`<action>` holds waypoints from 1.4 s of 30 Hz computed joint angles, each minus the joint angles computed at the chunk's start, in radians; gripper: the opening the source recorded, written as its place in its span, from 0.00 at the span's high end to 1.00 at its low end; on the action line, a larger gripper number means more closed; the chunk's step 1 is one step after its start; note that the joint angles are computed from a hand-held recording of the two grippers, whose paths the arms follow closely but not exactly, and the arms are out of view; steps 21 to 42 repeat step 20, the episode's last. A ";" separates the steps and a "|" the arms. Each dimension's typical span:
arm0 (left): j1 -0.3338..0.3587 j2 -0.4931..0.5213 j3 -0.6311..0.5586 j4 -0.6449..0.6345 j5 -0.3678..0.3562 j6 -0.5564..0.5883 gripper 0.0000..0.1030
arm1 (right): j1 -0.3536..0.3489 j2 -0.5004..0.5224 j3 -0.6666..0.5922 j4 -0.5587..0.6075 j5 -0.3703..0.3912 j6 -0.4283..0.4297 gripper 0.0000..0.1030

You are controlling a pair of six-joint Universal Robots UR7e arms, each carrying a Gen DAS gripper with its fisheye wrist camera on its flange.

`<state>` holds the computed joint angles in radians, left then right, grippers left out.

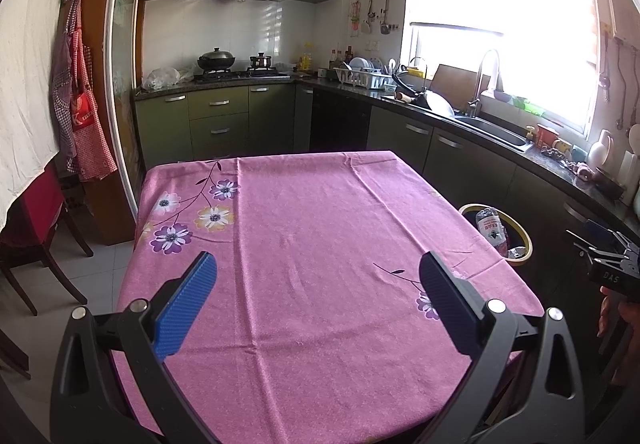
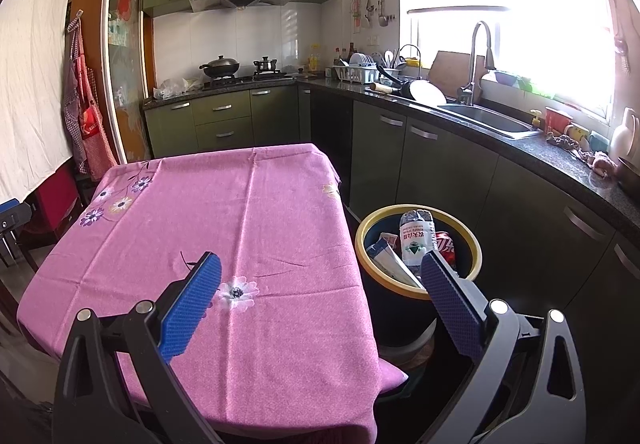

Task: Collect trash

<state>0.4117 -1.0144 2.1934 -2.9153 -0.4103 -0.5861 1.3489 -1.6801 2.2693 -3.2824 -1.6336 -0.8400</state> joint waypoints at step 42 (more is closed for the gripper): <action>0.099 0.050 -0.066 -0.094 -0.026 0.142 0.06 | 0.031 0.107 -0.085 0.005 -0.061 -0.037 0.05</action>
